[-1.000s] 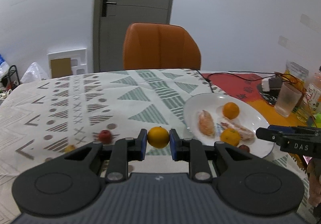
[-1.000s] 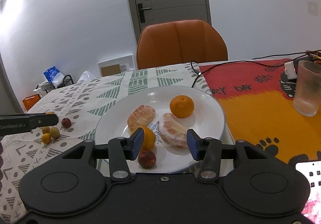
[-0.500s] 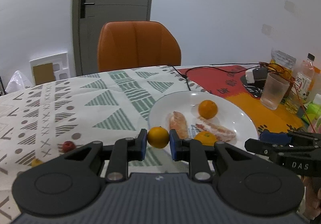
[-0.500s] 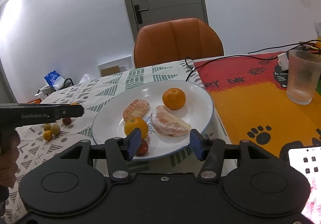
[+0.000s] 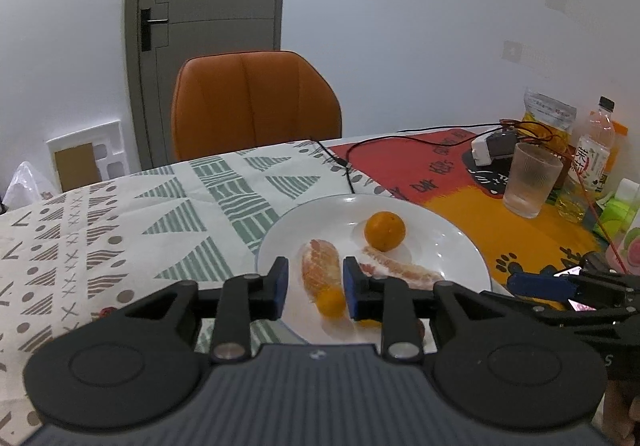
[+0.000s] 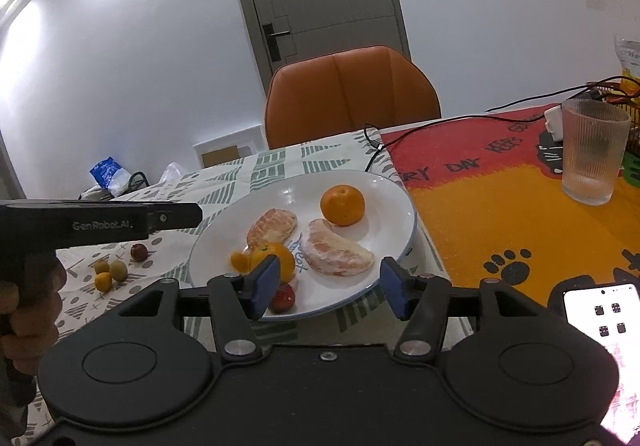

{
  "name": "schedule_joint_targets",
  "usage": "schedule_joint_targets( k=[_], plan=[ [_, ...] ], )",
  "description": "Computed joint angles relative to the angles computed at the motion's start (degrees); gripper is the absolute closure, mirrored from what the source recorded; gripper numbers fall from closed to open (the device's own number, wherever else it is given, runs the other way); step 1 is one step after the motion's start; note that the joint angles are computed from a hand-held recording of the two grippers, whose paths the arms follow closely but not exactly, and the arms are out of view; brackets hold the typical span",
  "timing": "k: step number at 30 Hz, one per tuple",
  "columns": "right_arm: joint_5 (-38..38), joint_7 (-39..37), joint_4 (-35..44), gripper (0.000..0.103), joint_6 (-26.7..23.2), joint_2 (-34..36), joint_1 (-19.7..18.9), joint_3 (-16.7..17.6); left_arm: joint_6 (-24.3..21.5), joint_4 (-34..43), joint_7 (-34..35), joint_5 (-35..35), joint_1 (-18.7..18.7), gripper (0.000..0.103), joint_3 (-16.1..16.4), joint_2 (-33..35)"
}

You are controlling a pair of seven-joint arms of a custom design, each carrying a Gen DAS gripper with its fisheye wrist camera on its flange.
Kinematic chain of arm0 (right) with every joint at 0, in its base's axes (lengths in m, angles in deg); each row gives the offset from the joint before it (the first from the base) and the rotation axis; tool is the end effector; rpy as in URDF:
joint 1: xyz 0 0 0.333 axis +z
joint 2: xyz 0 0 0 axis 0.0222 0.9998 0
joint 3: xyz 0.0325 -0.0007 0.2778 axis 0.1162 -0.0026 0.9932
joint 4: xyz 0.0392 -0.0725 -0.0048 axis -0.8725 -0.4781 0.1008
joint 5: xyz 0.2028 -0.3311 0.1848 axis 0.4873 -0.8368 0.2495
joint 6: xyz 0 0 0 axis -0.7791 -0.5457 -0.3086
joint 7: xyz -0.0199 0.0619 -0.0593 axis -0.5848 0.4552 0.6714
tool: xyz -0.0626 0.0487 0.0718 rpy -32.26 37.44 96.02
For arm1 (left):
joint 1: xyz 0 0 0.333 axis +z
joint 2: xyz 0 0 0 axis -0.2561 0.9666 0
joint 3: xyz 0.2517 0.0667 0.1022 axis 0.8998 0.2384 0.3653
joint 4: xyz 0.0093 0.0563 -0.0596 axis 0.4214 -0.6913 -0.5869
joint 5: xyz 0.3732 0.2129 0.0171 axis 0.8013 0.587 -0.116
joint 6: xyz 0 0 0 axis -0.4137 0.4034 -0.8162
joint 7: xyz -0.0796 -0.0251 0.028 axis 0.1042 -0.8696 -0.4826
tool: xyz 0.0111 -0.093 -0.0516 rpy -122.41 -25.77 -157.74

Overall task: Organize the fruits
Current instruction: 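Lower the orange onto the plate and open the left gripper, then move both open grippers back toward the fruit pile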

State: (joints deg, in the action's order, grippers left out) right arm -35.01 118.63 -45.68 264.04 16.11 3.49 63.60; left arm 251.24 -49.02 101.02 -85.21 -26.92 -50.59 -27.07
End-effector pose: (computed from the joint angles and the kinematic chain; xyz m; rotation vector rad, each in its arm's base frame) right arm 0.6445 0.0837 0.3153 -1.4760 1.5187 -0.7176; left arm 0.7236 -0.2798 0.3344 -1.3229 1.9785 -1.1440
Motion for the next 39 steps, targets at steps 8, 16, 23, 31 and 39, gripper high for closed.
schedule_joint_targets(
  k=[8,16,23,31,39],
  plan=[
    [-1.52,0.63,1.0,0.042,-0.09,0.75,-0.37,1.03,2.92,-5.58,-6.31,-1.35,-6.04,0.038,10.21,-4.31],
    [-2.26,0.23,2.31,0.035,-0.25,1.28,0.48,1.41,5.3,-11.3,-10.79,-3.76,-13.75,0.027,21.89,-7.69],
    [-2.63,-0.29,4.08,0.02,-0.09,2.4,1.34,1.94,6.89,-15.07,-11.09,-7.59,-19.13,0.021,29.37,-9.25],
    [-2.73,-1.48,6.59,0.002,0.86,4.17,2.65,2.22,7.29,-17.9,-9.56,-11.9,-21.53,0.021,33.01,-10.21],
    [-5.76,-1.23,10.01,0.0,-1.9,6.08,1.72,4.47,7.85,-19.7,-8.17,-14.93,-20.78,0.021,32.72,-10.58]
  ],
)
